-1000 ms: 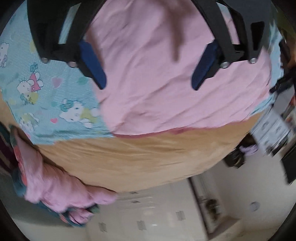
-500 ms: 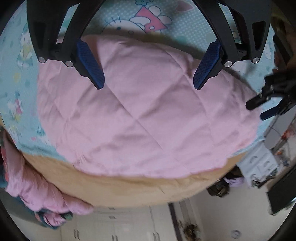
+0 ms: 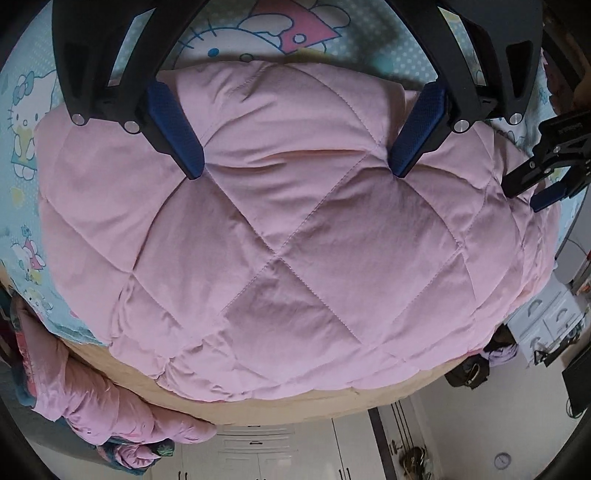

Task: Fold large clothes

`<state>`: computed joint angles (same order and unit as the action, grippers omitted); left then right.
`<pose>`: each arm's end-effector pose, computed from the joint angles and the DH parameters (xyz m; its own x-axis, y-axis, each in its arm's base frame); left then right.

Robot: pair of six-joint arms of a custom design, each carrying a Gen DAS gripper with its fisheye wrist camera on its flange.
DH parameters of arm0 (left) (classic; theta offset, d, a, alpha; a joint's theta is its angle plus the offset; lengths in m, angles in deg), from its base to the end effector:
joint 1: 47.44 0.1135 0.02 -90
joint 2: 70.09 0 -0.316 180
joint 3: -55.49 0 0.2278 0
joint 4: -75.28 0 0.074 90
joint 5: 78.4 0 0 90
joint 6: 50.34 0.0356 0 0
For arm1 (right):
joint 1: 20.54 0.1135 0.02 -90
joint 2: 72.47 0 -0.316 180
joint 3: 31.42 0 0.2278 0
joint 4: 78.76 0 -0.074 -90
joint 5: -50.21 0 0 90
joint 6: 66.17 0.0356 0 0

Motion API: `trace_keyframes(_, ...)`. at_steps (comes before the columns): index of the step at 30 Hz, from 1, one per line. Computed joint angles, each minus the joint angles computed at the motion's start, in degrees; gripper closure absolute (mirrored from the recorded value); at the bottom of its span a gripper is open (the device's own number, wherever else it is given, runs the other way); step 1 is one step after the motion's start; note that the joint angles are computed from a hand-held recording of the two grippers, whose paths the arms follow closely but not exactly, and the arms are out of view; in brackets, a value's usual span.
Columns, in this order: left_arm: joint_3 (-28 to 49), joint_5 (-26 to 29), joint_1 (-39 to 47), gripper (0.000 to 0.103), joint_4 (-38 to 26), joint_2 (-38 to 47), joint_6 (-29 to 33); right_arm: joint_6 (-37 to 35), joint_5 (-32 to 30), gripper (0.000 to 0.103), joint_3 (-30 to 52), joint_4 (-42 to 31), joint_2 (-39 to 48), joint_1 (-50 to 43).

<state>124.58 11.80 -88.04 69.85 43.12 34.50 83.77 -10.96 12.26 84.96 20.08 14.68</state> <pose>0.2878 -0.2469 0.1619 -0.6341 0.4251 -0.6459 0.5979 0.7993 -0.0610 0.1962 0.1175 0.1622 -0.6653 0.4584 -0.5892 0.4714 0.8700 0.1445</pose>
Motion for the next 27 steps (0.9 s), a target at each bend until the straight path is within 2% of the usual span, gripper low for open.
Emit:
trace_keyframes(4, 1.8, 0.6, 0.2, 0.008, -2.7, -0.3, 1.1, 1.3, 1.4, 0.004, -0.8, 0.3, -0.4, 1.0)
trace_keyframes(13, 2.2, 2.5, 1.2, 0.008, -5.2, -3.1, 1.8, 4.0, 2.9, 0.004, 3.5, -7.8, -3.7, 1.8)
trace_keyframes(17, 1.0, 4.5, 2.4, 0.008, -4.5, -6.1, 1.0, 4.6, 4.1, 0.004, 4.7, -9.8, -6.9, 3.2)
trace_keyframes(27, -0.1, 4.1, 6.0, 0.008, -4.2, -10.3, 1.1, 3.2, 9.8, 0.004, 11.7, -19.1, -10.5, 8.3)
